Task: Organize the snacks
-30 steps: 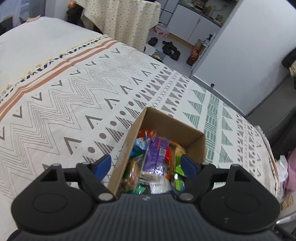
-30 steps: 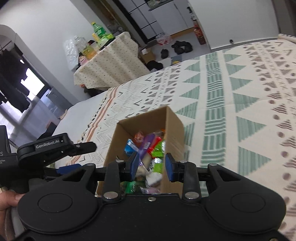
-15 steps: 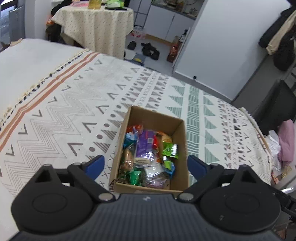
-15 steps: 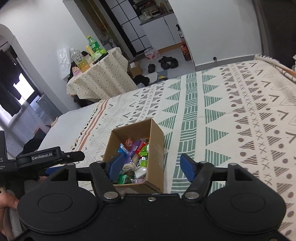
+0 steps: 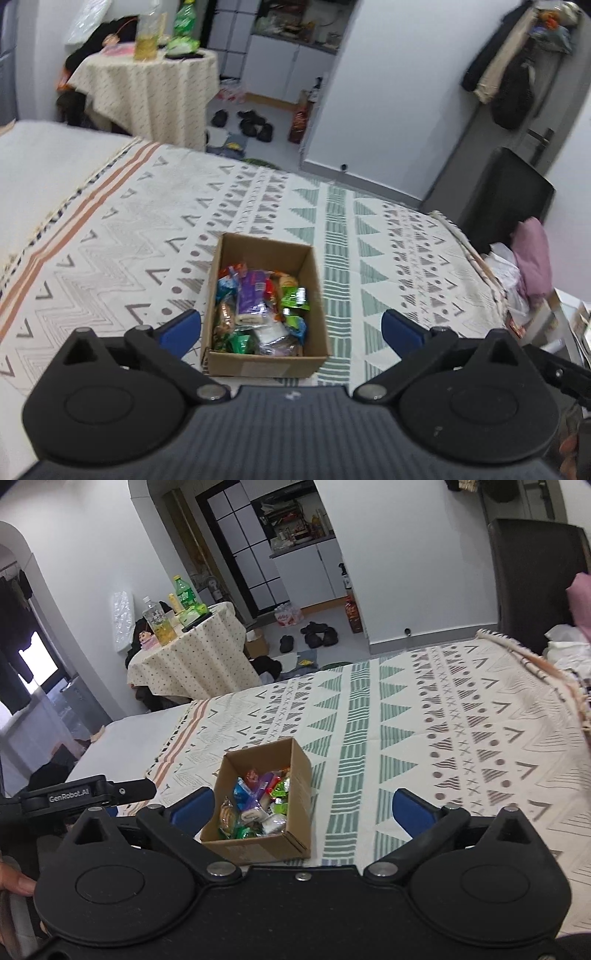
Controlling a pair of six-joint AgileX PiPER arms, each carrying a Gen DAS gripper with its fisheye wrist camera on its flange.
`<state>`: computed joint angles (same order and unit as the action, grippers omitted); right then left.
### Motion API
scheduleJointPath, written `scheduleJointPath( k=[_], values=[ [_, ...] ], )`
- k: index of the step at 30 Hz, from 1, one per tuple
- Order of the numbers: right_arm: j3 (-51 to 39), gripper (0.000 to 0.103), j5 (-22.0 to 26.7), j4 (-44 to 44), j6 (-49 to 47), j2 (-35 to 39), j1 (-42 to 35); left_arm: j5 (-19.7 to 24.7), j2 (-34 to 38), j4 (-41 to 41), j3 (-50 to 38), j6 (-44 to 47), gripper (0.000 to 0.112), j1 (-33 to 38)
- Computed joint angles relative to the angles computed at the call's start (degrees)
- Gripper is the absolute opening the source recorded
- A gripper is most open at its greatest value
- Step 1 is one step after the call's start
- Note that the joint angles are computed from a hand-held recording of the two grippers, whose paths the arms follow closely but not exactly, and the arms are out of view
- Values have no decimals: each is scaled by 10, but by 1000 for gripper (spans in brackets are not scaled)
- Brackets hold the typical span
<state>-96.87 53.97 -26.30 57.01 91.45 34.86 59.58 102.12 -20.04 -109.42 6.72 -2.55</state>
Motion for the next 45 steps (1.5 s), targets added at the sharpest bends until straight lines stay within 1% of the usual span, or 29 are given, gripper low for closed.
scheduleJointPath(
  k=[4, 8, 12, 16, 21, 24, 28, 35, 39, 45],
  values=[
    [8, 103, 31, -32, 27, -24, 27, -29, -52, 3, 49, 27, 103, -8],
    [26, 103, 46, -63, 58, -53, 53, -30, -89, -14, 80, 59, 103, -2],
    [38, 103, 71, -93, 85, -70, 85, -27, -123, -38, 115, 94, 103, 15],
    [42, 103, 107, -134, 115, -78, 125, -25, -152, -50, 144, 121, 103, 30],
    [38, 103, 135, -135, 115, -82, 148, -11, -177, -71, 160, 160, 103, 49],
    [31, 103, 149, -144, 115, -79, 165, -12, -190, -68, 170, 169, 103, 54],
    [41, 103, 152, -157, 129, -86, 181, -16, -206, -37, 183, 162, 103, 48],
    [57, 103, 149, -154, 132, -91, 186, -19, -227, -33, 199, 177, 103, 49],
    [57, 103, 147, -149, 126, -89, 187, 1, -222, -38, 191, 178, 103, 51],
    [58, 103, 145, -148, 123, -89, 191, 0, -225, -28, 195, 173, 103, 45]
  ],
)
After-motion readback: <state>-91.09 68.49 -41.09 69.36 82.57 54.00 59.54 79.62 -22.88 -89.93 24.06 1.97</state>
